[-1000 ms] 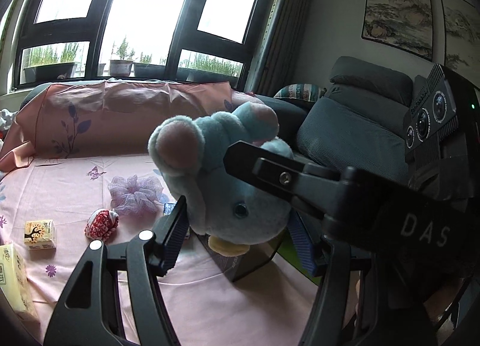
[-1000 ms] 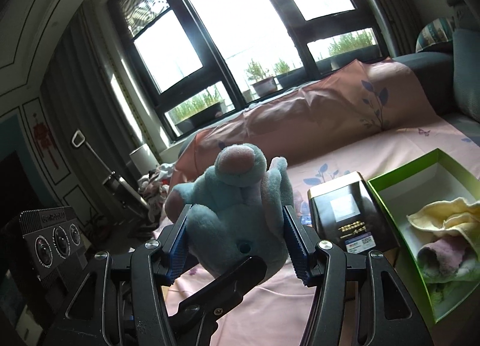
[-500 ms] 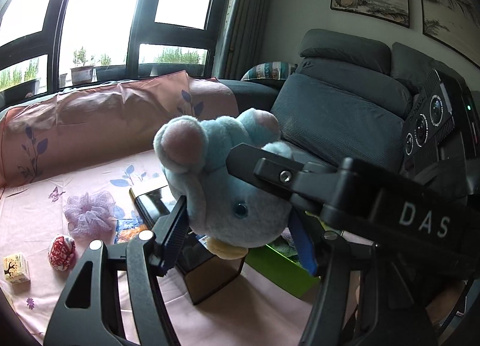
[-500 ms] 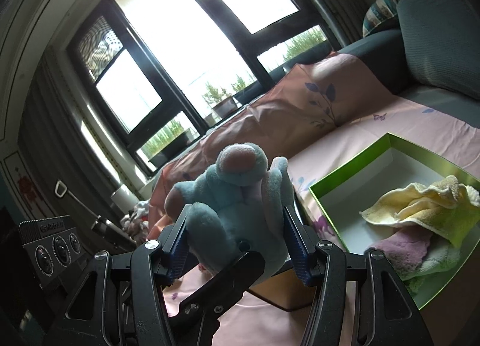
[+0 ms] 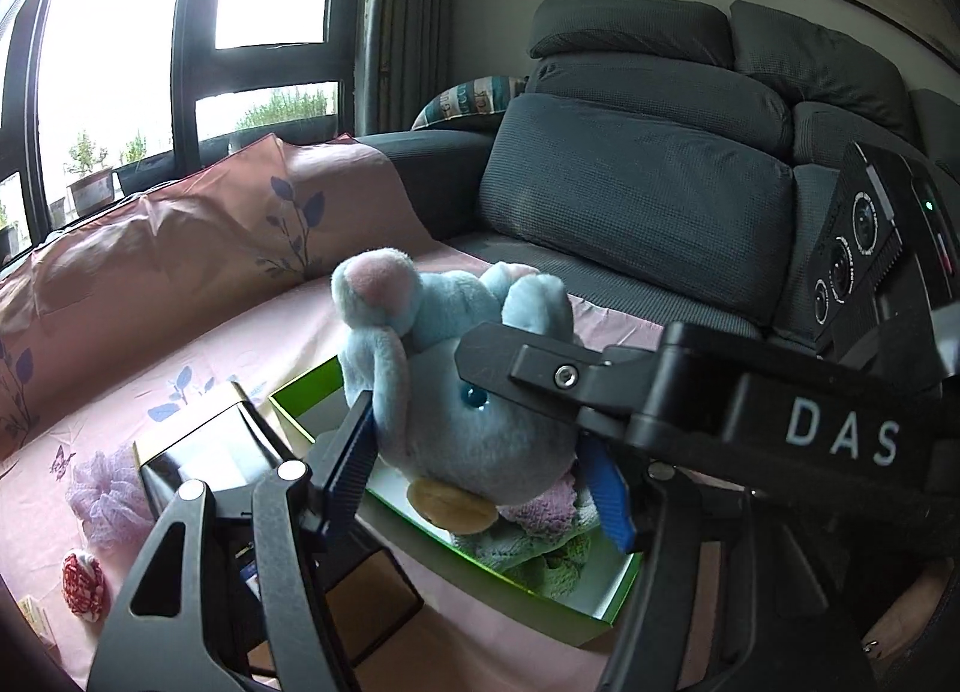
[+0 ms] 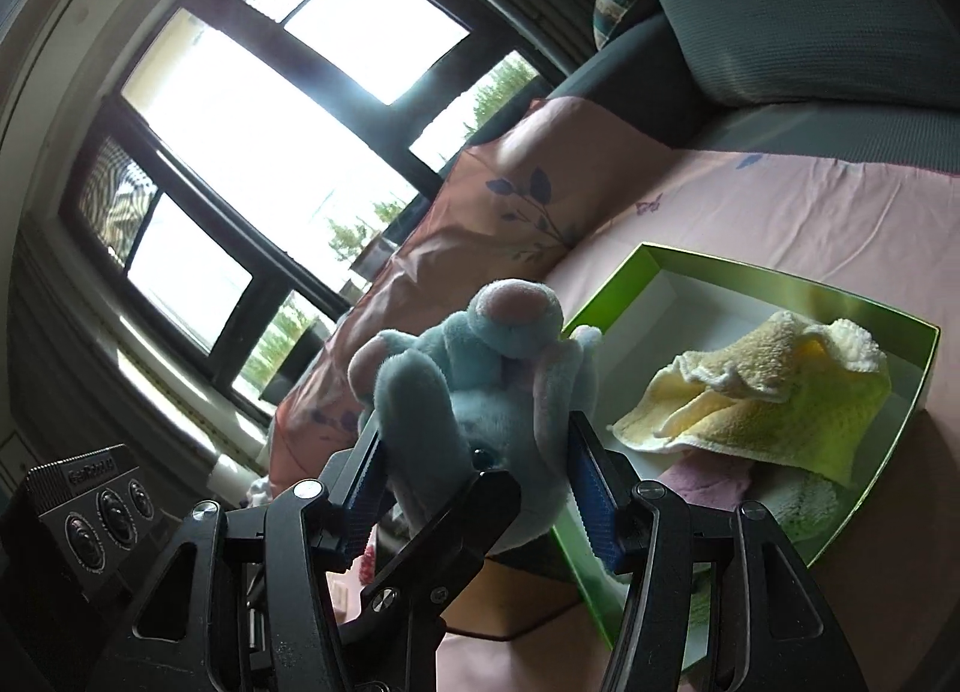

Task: Organize soft objects
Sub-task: 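Lower the elephant into the box and open both grippers, then move both tools back toward the remaining items on the bed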

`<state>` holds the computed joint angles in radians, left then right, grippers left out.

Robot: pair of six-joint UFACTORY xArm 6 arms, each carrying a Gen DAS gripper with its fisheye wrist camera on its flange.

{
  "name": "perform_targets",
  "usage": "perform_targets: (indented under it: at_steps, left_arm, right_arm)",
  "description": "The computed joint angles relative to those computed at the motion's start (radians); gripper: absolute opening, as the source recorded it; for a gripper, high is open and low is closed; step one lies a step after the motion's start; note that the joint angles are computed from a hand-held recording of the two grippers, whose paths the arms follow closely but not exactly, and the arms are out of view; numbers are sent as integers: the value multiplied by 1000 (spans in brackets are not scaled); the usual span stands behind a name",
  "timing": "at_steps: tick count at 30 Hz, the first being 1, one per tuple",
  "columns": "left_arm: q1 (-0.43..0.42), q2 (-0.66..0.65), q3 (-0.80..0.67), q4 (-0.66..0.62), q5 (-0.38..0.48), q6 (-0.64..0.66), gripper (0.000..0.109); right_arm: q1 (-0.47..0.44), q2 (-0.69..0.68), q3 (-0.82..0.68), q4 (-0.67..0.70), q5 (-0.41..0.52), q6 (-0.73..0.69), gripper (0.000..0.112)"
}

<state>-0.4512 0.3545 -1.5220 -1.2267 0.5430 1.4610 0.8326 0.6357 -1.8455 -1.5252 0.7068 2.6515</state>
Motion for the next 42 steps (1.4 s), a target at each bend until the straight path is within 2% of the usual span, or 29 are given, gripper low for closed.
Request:
perform_targets:
  at_steps: [6,12,14,19,23,28,32,35,39,42]
  left_arm:
    - [-34,81,-88,115,7,-99,62]
    - [-40,153,-174,204,67,-238,61]
    - [-49,155,-168,215,50,-254,61]
    - [-57,133,-133,200,27,-203,62]
    - [-48,103,-110,163,43,-172,63]
    - [-21,60,-88,120,90,-149,69]
    - [-8,-1,-17,52,47,-50,73]
    - [17,-39,23,18,42,-22,76]
    - [74,-84,65,-23,72,-21,78]
    - [122,-120,95,-48,81,-34,86]
  right_arm:
    - [-25,-58,124,-81,-6,223,60]
    - [-30,-85,181,-116,15,316,60]
    - [-35,-86,188,-129,11,350,60]
    - [-23,-89,183,5,58,243,60]
    - [-9,-115,214,14,94,255,60]
    - [17,-136,230,17,159,250,61]
    - [42,-145,227,36,215,224,61]
    - [57,-142,211,55,247,194,62]
    - [66,-134,190,47,259,177,72]
    - [72,-122,161,56,265,144,75]
